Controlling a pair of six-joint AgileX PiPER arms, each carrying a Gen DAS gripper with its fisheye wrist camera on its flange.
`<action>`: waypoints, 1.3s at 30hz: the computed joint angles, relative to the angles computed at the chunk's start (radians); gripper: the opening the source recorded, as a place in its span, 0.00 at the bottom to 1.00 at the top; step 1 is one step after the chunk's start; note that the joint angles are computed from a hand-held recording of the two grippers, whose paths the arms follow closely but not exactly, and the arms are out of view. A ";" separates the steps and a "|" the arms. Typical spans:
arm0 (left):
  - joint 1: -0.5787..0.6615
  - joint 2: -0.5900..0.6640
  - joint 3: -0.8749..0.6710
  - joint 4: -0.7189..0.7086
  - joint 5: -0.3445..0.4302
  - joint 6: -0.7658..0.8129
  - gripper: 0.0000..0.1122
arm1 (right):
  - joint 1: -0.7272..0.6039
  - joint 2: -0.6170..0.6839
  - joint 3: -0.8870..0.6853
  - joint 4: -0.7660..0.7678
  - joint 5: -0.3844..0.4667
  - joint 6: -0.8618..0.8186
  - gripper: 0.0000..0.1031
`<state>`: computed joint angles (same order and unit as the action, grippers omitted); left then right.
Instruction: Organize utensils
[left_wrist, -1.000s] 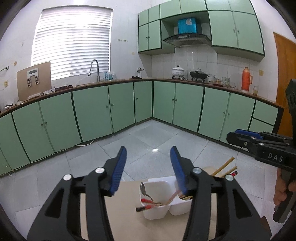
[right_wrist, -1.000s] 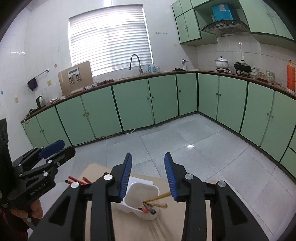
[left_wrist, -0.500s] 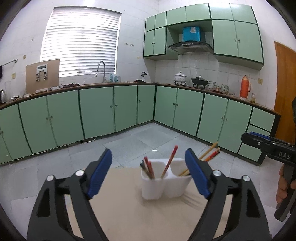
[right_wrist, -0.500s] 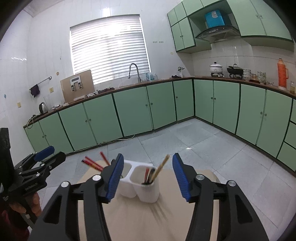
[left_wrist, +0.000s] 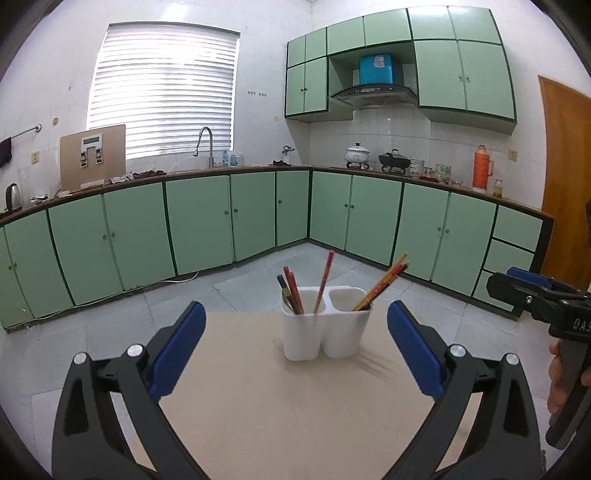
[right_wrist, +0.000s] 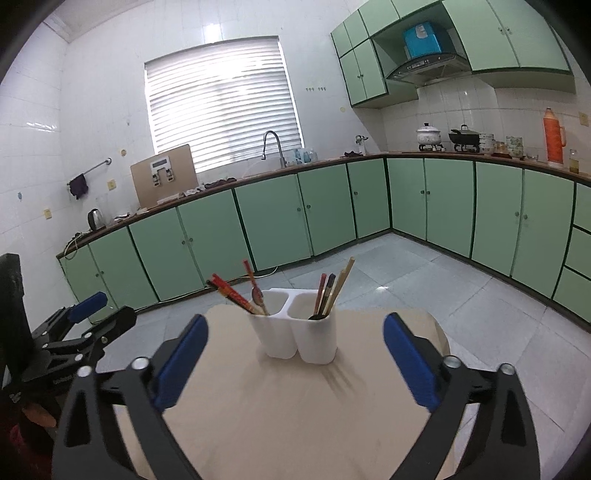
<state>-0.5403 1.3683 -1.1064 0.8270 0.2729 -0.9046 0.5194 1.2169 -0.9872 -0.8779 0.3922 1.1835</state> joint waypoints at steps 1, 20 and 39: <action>-0.010 -0.019 0.013 0.007 0.009 -0.006 0.86 | 0.012 -0.010 0.006 -0.010 0.011 0.008 0.94; -0.174 -0.226 0.137 0.216 0.161 -0.197 0.87 | 0.308 -0.127 0.079 -0.248 0.264 0.243 0.94; -0.265 -0.283 0.157 0.278 0.256 -0.263 0.87 | 0.441 -0.132 0.064 -0.295 0.378 0.253 0.94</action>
<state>-0.8051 1.0849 -0.9495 1.1045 0.5292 -1.1681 0.9601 1.0845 -0.9235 -1.1733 0.7697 1.4370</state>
